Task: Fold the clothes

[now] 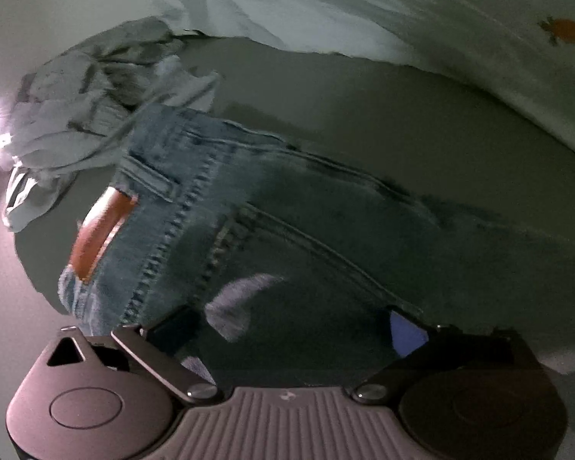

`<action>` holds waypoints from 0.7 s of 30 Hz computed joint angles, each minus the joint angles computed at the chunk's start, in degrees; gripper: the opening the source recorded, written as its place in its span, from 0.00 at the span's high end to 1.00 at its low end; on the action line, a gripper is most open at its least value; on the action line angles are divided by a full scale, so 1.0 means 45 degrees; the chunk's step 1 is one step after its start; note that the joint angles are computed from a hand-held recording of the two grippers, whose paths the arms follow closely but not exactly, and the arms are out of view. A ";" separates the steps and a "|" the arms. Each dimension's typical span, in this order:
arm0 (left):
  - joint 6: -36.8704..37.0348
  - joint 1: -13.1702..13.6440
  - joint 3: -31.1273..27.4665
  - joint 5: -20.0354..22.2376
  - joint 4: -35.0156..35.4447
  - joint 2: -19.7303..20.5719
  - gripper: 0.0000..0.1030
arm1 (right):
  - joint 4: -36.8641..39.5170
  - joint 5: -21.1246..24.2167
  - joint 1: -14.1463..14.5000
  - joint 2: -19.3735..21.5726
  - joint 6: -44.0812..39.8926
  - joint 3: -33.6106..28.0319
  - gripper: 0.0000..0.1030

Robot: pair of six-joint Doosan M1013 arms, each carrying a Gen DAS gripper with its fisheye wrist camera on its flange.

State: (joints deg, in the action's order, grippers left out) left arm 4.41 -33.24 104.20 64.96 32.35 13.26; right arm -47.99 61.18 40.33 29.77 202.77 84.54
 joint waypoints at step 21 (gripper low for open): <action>-0.0657 0.0532 -0.0042 -0.0145 -0.0699 0.0120 0.00 | 0.0318 -0.1712 -0.0565 0.2034 -0.5550 -0.3396 0.31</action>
